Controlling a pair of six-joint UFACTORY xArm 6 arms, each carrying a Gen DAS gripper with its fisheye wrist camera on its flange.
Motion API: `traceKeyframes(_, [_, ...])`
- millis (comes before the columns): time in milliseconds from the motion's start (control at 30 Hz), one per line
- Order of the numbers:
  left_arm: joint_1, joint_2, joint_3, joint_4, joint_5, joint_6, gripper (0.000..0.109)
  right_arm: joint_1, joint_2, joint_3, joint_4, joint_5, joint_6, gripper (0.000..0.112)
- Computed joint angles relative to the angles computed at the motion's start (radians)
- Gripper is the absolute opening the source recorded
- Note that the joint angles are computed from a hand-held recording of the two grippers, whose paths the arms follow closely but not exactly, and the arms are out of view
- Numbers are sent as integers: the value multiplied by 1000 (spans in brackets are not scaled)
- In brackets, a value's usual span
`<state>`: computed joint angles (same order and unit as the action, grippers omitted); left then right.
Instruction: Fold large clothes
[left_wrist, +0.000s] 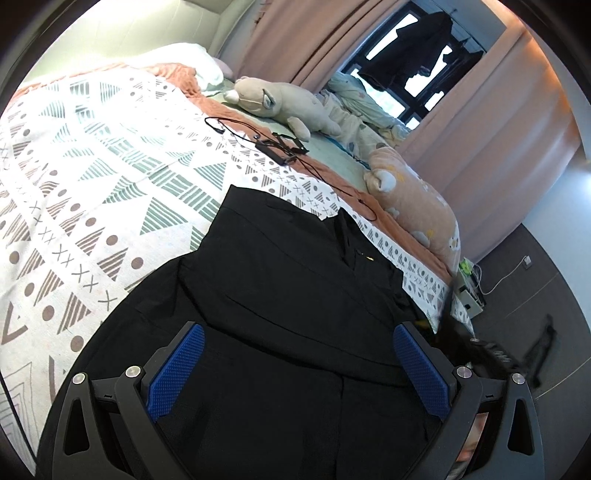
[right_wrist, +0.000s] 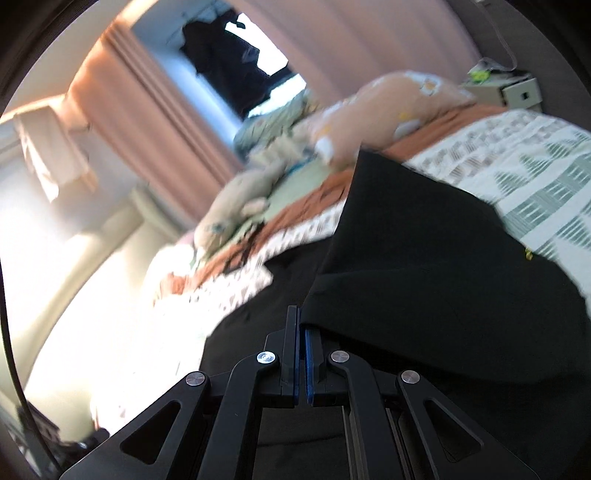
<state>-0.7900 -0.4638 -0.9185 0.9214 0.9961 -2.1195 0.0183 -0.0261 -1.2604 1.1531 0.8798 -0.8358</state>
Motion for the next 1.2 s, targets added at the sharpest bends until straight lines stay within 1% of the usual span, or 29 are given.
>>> traceKeyframes(33, [-1,0,0,-1,1,2,102,17,12,3,-36,-6,22,4])
traceKeyframes(67, [-1,0,0,-3,3,6,102,33,28,-1,-73,-9,49,8])
traceKeyframes(100, [-1,-2,2,-4,4,8,102,46,43,-3,-120,-11,82,8])
traceKeyframes(133, [-1,-1,1,-5,5,11,102,53,68,-13,-170,15,120,12])
traceKeyframes(167, [-1,0,2,-5,4,11,102,50,103,-35,-214,71,165,27])
traceKeyframes(200, [-1,1,1,-6,4,13,102,44,130,-49,-248,116,208,47])
traceKeyframes(233, [-1,3,-1,-7,6,15,102,39,140,-52,-259,132,225,54])
traceKeyframes(267, [-1,5,-2,-9,6,16,102,28,145,-47,-262,142,234,57])
traceKeyframes(333, [0,9,-4,-10,3,21,102,1,140,-35,-245,164,225,57])
traceKeyframes(433, [0,17,-11,-8,1,30,102,-63,121,-25,-213,207,212,57])
traceKeyframes(567, [-6,32,-25,-6,6,40,102,-159,102,-17,-215,215,206,61])
traceKeyframes(700, [-8,49,-41,-21,16,63,102,-263,129,-44,-182,223,234,61])
traceKeyframes(733, [-9,55,-45,-21,18,66,102,-276,135,-45,-176,219,246,61])
traceKeyframes(833, [-5,64,-49,-26,11,75,102,-327,165,-57,-182,176,308,61])
traceKeyframes(900, [-1,64,-45,-31,4,77,102,-363,186,-68,-162,148,337,61])
traceKeyframes(967, [4,61,-40,-35,1,78,102,-385,198,-79,-135,124,349,61])
traceKeyframes(1033, [9,53,-30,-37,-6,71,102,-389,189,-67,-133,79,351,58])
traceKeyframes(1100, [12,45,-23,-37,-10,61,102,-382,190,-71,-155,67,340,37])
traceKeyframes(1200, [8,28,-17,-30,-8,38,102,-368,175,-58,-153,67,335,20])
